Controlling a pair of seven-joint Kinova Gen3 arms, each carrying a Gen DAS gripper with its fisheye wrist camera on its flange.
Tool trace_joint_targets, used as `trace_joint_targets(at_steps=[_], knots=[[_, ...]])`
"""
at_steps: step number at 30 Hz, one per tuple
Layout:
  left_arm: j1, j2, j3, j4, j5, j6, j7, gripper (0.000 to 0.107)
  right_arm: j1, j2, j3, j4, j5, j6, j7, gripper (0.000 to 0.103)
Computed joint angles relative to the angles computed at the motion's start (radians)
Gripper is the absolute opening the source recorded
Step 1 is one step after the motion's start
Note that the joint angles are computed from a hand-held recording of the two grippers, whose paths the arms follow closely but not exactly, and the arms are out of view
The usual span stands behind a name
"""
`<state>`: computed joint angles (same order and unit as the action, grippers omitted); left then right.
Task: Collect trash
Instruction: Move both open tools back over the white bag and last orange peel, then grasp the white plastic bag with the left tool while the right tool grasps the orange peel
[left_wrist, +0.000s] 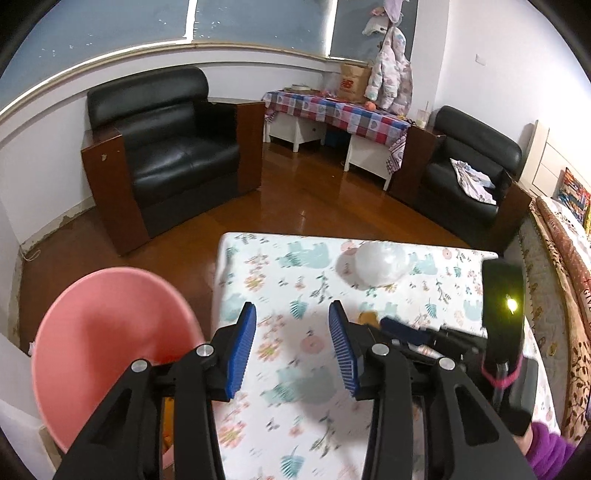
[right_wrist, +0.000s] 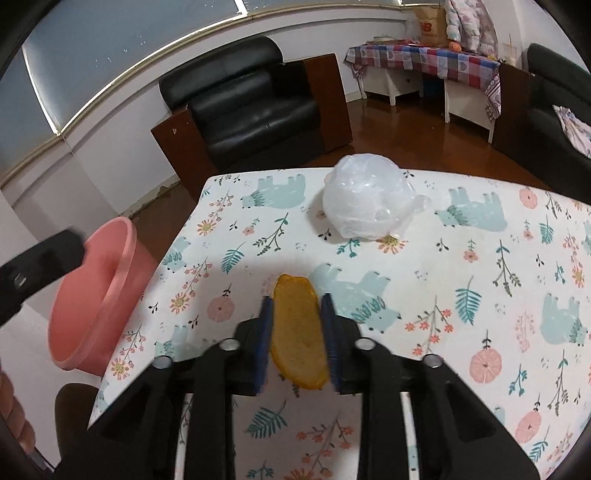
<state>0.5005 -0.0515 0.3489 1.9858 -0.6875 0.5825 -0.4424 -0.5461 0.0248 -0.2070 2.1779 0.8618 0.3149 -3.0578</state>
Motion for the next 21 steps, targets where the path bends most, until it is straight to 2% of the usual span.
trace_joint_targets(at_steps=[3,7,12,15,21], knots=[[0.016,0.051,0.001,-0.040,-0.032,-0.006,0.020,0.040,0.028,-0.032,0.008,0.037,-0.076,-0.047,0.048,0.002],[0.076,0.119,-0.030,-0.086,-0.085,-0.016,0.056,0.040,0.107,-0.117,-0.047,0.110,-0.014,-0.083,-0.072,0.001],[0.151,0.210,-0.080,-0.163,-0.112,-0.012,0.060,0.040,0.192,-0.241,-0.115,0.175,-0.042,-0.060,-0.103,0.000],[0.196,0.263,-0.117,-0.212,-0.125,-0.009,0.059,0.040,0.211,-0.287,-0.121,0.201,-0.104,-0.051,-0.065,0.000],[0.263,0.356,-0.188,-0.311,-0.115,0.012,0.015,0.041,0.259,-0.315,-0.112,0.241,-0.198,-0.098,0.025,0.000]])
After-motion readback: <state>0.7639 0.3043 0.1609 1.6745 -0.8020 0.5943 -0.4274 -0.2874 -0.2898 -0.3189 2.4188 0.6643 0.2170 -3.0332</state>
